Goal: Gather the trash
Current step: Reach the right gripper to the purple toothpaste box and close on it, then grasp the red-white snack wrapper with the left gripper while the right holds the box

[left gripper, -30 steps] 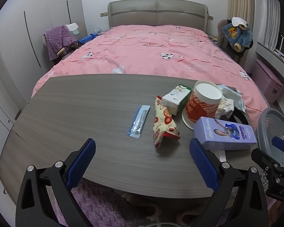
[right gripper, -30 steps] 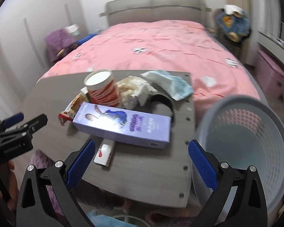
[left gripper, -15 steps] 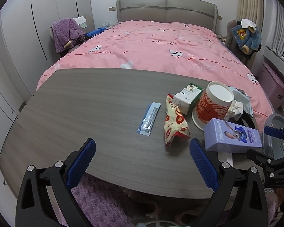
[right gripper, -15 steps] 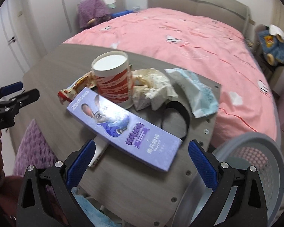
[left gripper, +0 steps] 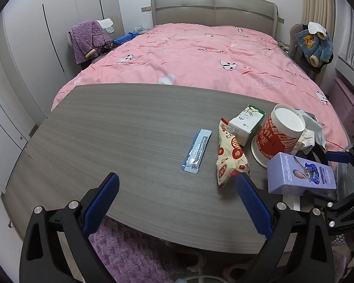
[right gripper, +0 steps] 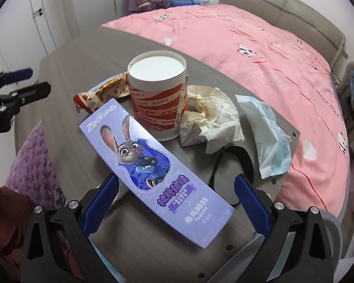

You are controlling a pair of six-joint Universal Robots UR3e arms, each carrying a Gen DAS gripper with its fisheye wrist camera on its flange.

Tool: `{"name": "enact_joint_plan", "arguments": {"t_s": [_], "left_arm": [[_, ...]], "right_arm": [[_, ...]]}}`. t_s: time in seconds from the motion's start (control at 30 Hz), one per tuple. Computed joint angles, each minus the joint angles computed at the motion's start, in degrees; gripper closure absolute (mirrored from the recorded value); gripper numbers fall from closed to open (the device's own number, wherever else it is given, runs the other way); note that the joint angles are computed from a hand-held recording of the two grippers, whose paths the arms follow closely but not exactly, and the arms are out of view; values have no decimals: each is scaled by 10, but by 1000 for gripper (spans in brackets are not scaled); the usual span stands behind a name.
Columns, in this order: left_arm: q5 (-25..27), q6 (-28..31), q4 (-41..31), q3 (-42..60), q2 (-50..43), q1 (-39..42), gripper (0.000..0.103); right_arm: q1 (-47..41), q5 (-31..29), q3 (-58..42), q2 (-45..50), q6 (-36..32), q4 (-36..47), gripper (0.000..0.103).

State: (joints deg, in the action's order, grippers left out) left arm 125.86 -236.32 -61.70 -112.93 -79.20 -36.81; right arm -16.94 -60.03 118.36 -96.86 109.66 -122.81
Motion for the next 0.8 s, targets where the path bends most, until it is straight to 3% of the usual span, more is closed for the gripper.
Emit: {"name": "enact_joint_plan", "arguments": {"t_s": [0.43, 0.8], "left_arm": [[-5, 12, 18, -22, 24, 16, 8], [4, 9, 29, -47, 57, 8, 8]], "right_arm": [[45, -29, 2, -22, -28, -2, 47], [9, 16, 33, -130, -26, 61, 54]]}}
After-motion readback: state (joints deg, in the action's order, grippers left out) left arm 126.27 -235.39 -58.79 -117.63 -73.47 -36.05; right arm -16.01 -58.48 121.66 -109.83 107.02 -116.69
